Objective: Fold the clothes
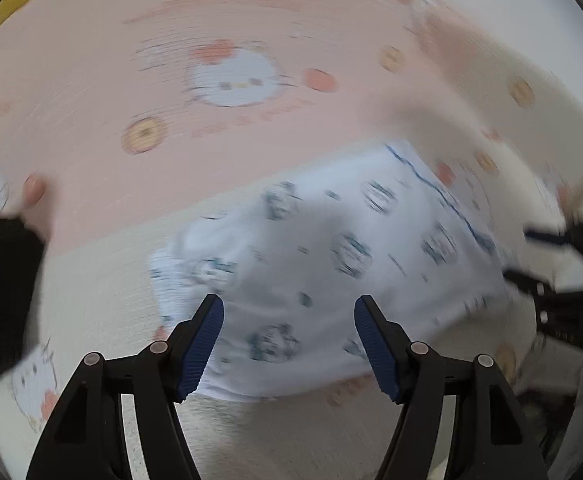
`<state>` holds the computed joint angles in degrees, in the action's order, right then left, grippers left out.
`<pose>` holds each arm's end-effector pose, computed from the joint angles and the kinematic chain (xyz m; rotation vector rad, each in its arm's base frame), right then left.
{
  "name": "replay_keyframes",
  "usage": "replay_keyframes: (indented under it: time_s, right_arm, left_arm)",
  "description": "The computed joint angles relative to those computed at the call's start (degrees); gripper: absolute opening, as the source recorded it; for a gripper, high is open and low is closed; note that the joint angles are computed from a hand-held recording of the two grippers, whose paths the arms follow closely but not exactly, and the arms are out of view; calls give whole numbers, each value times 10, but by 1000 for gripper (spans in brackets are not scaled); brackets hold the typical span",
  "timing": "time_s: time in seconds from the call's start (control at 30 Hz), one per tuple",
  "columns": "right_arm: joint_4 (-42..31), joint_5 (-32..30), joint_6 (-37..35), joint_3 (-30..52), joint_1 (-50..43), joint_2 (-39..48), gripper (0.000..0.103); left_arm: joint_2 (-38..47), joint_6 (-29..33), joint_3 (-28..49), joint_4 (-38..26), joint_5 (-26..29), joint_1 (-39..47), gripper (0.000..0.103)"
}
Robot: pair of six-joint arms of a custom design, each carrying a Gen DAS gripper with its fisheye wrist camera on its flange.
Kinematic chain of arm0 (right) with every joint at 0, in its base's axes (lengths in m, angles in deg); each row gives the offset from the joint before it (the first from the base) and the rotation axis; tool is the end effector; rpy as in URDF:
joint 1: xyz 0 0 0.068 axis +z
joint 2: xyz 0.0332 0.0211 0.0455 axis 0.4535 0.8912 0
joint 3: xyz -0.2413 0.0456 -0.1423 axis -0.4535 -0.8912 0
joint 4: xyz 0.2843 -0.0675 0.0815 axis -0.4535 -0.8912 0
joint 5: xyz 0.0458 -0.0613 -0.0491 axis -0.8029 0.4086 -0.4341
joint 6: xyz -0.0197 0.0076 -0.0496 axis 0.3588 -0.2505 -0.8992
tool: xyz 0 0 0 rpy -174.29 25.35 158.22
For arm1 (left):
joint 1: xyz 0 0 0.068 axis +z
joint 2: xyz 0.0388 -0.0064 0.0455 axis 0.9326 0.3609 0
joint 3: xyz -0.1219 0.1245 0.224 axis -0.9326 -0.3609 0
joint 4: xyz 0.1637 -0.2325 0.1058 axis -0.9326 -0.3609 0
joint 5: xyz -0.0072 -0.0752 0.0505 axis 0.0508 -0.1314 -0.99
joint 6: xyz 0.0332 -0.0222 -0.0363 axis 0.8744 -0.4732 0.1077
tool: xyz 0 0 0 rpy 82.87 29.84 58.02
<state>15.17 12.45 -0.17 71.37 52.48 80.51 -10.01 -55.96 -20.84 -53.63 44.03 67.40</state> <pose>0.1767 0.0735 0.2659 -0.5681 2.4784 -0.2201 0.1747 -0.0068 0.2671 0.2638 2.5377 -0.0339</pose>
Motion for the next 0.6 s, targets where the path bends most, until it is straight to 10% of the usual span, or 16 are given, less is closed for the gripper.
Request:
replay_keyframes:
  time_s: [0.37,0.6]
  right_arm:
    - [-13,198,-76,-70,210,-30,55]
    - [-11,305,-135,-117,267,-49,55]
  left_arm:
    - [-36,63,-69,19,-121,-133,66]
    - [-57,118,-79,14,-96,-110,66]
